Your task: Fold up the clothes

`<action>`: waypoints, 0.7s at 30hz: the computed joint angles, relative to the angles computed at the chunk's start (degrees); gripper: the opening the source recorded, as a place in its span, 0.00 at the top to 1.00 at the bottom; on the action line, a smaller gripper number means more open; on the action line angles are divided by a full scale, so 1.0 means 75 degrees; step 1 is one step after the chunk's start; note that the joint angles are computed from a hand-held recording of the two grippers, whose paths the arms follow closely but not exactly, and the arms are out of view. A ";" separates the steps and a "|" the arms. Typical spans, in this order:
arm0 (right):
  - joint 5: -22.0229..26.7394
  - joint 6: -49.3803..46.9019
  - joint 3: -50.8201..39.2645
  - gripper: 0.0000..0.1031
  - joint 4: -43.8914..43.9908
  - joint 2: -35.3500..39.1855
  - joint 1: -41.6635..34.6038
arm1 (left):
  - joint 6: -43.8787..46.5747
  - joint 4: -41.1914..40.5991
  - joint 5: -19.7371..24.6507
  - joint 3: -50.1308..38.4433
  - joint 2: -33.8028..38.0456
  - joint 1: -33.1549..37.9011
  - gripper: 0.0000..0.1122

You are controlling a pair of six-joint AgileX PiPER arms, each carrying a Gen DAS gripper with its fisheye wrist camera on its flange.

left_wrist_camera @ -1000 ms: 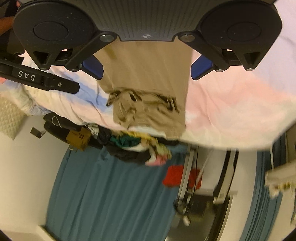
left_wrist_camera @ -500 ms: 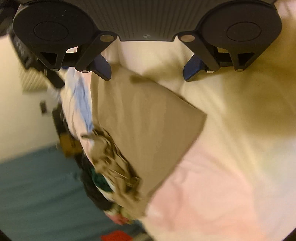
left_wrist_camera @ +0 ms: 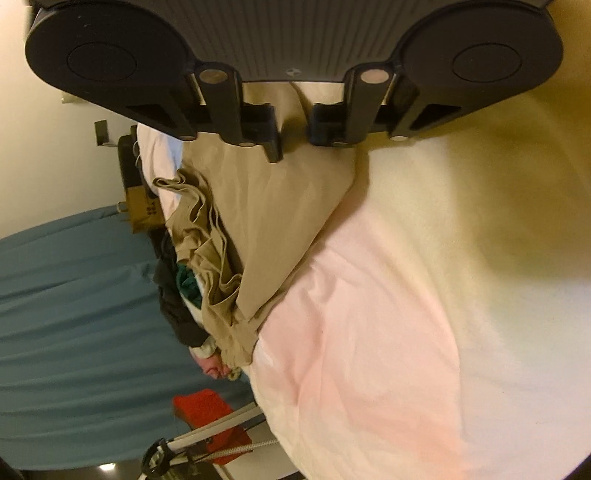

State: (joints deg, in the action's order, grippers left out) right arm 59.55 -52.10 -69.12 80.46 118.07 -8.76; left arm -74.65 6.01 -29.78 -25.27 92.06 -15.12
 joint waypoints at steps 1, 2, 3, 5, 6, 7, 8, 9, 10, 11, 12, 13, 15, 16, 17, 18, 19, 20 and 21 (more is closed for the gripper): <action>-0.0088 0.0188 -0.0055 0.19 0.0041 0.0125 0.0009 | 0.0068 -0.0061 -0.0119 0.0039 -0.0013 0.0013 0.93; -0.0176 0.0379 -0.0113 0.19 0.0080 0.0251 0.0019 | 0.0153 -0.0157 -0.0270 0.0085 -0.0025 0.0017 0.94; -0.0381 0.0466 -0.0055 0.22 0.0238 0.0282 -0.0005 | 0.0241 -0.0278 -0.0428 0.0115 -0.0036 -0.0007 0.94; -0.0894 0.0484 0.0166 0.27 0.0704 0.0246 -0.0092 | 0.0444 -0.0535 -0.0757 0.0210 -0.0104 -0.0074 0.95; -0.1239 0.0372 0.0298 0.28 0.0962 0.0162 -0.0140 | 0.0598 -0.0689 -0.0887 0.0265 -0.0168 -0.0125 0.95; -0.1624 0.0169 0.0437 0.31 0.1191 0.0038 -0.0153 | 0.0753 -0.0840 -0.0990 0.0301 -0.0227 -0.0179 0.95; -0.2008 -0.0073 0.0567 0.43 0.1423 -0.0089 -0.0150 | 0.0885 -0.0965 -0.1060 0.0314 -0.0275 -0.0230 0.95; -0.2202 -0.0142 0.0590 0.58 0.1484 -0.0132 -0.0150 | 0.0979 -0.1038 -0.1122 0.0323 -0.0311 -0.0263 0.95; -0.2313 -0.0134 0.0571 0.68 0.1465 -0.0140 -0.0154 | 0.1064 -0.1098 -0.1184 0.0333 -0.0343 -0.0294 0.95; -0.2428 -0.0117 0.0547 0.80 0.1441 -0.0147 -0.0155 | 0.1133 -0.1106 -0.1198 0.0320 -0.0372 -0.0303 0.95; -0.2490 -0.0204 0.0559 0.84 0.1461 -0.0188 -0.0128 | 0.1242 -0.1145 -0.1164 0.0313 -0.0433 -0.0317 0.95; -0.2533 -0.0400 0.0612 0.85 0.1553 -0.0260 -0.0098 | 0.1371 -0.1205 -0.1118 0.0312 -0.0505 -0.0337 0.96; -0.2556 -0.1048 0.0792 0.87 0.1914 -0.0493 -0.0052 | 0.2301 -0.1938 -0.0607 0.0172 -0.0819 -0.0568 0.96; -0.2435 -0.1342 0.0873 0.87 0.2057 -0.0619 -0.0124 | 0.3000 -0.2481 -0.0377 0.0112 -0.1065 -0.0754 0.96; -0.2280 -0.1588 0.0939 0.88 0.2202 -0.0747 -0.0207 | 0.3641 -0.3017 -0.0271 0.0122 -0.1380 -0.0986 0.96; -0.2115 -0.1812 0.0994 0.88 0.2345 -0.0870 -0.0289 | 0.4239 -0.3546 -0.0216 0.0004 -0.1517 -0.1220 0.96; -0.1962 -0.1929 0.1068 0.88 0.2413 -0.1035 -0.0371 | 0.4836 -0.4029 -0.0114 -0.0079 -0.1770 -0.1405 0.96; -0.1814 -0.1991 0.1144 0.88 0.2445 -0.1217 -0.0454 | 0.5314 -0.4468 -0.0044 -0.0113 -0.2043 -0.1583 0.96; -0.1606 -0.1927 0.1190 0.88 0.2352 -0.1425 -0.0616 | 0.5763 -0.4908 -0.0003 -0.0147 -0.2291 -0.1767 0.96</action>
